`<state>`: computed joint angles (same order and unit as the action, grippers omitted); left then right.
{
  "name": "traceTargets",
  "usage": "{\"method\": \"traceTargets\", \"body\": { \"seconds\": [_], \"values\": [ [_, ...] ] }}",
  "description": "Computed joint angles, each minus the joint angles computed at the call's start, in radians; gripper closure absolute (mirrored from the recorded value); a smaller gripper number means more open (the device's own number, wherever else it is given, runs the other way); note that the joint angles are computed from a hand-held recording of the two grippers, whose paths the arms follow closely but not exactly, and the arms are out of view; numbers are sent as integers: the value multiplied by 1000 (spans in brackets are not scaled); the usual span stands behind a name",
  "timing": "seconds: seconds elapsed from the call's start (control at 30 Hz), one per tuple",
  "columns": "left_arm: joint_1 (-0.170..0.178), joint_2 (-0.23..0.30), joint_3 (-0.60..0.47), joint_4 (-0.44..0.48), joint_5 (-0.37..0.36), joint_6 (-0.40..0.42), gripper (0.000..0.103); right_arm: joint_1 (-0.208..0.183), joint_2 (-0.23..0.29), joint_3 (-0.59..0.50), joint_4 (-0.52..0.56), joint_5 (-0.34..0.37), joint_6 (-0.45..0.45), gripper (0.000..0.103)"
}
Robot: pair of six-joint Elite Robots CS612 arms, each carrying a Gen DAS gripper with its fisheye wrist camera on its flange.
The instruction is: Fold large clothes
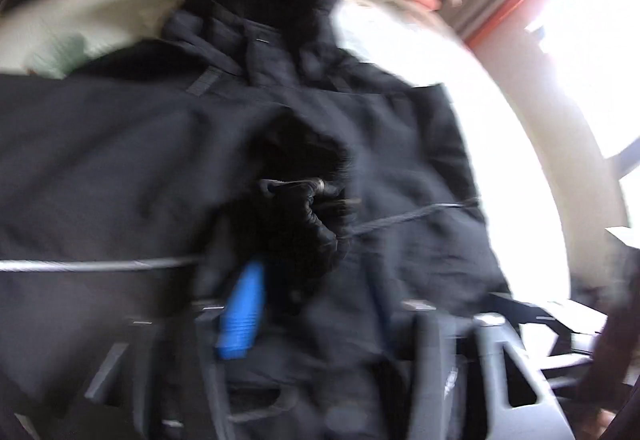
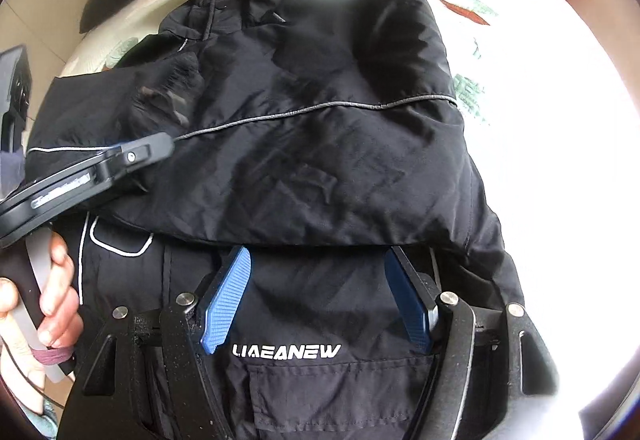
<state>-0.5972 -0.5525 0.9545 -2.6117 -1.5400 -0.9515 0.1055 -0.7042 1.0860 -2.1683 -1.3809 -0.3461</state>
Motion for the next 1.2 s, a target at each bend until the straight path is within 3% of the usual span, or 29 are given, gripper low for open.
{"method": "traceTargets", "body": {
  "seconds": [0.03,0.1,0.17,0.27,0.4,0.67,0.73,0.8,0.93,1.07,1.13,1.2],
  "values": [
    [2,-6,18,-53,-39,-18,25,-1,1,-3,5,11,-5,31],
    [3,-15,22,-45,-56,-17,25,-1,2,-11,5,29,-19,31],
    [-3,-38,32,-3,-17,-16,25,2,4,-21,-1,47,-34,31],
    [-13,-103,121,-34,45,-51,25,9,22,-66,27,110,-45,30],
    [-22,-185,236,-55,139,-136,25,28,83,-175,116,214,-43,30],
    [-27,-263,370,-63,249,-274,25,47,227,-391,308,339,56,31],
    [-28,-273,384,-58,264,-284,25,41,239,-404,336,400,56,53],
    [-27,-272,381,-45,271,-291,25,37,231,-384,316,432,67,61],
    [-26,-274,371,-8,298,-303,25,29,166,-297,215,404,48,78],
    [-22,-278,349,15,329,-269,25,2,87,-224,49,333,63,78],
    [-16,-265,316,40,340,-226,25,-11,55,-193,-54,259,67,78],
    [-7,-237,264,92,323,-185,25,-18,50,-197,-90,182,51,78]
  ]
}}
